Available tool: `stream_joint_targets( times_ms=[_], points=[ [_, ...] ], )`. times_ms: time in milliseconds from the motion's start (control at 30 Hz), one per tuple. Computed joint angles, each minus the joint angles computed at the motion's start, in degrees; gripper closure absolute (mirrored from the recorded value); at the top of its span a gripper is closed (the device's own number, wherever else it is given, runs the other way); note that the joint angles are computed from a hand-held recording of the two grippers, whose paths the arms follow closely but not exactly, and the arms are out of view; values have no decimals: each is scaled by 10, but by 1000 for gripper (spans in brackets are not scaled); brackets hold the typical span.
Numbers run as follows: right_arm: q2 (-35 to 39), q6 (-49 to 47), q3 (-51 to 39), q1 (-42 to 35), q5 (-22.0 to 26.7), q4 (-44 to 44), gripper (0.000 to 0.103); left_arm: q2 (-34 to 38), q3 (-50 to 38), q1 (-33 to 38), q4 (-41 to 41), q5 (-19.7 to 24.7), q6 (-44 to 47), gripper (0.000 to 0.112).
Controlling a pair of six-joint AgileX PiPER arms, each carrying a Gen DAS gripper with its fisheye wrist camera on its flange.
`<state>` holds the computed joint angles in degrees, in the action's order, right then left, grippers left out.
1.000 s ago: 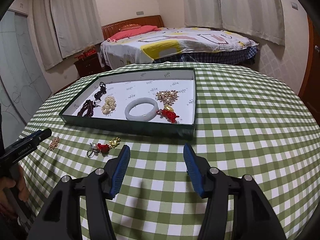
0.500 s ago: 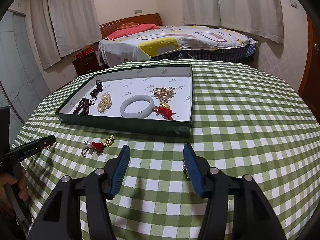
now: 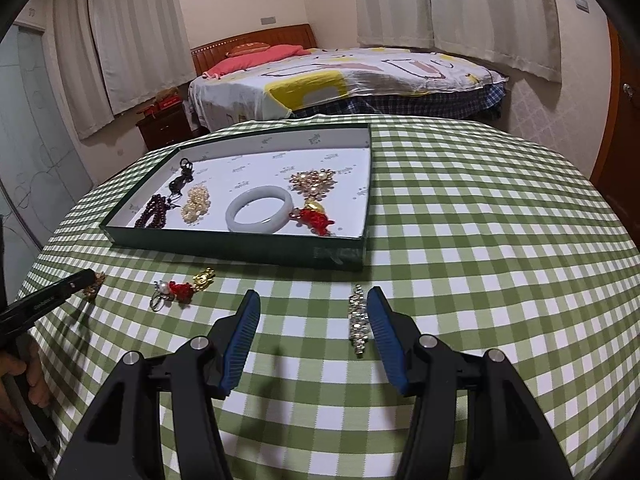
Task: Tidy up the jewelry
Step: 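Grasp the gold chain cluster with the left tool while the right tool grasps the rhinestone hairpin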
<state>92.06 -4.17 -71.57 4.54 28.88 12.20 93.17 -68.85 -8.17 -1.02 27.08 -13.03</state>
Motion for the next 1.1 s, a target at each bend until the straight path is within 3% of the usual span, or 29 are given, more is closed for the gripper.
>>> stream_joint_targets(
  times_ms=[300,600,733,1100],
  points=[
    [33,24,-27,-9,25,-23,48,-11,-3,-3,-8,0,10,101],
    [51,45,-40,-3,43,-49,69,-13,3,-4,-2,-7,5,101],
    [49,44,-35,-6,41,-50,88,-13,4,-5,0,-7,4,101],
    [29,30,-17,8,27,-38,89,-27,6,-11,9,-13,-9,101]
  ],
)
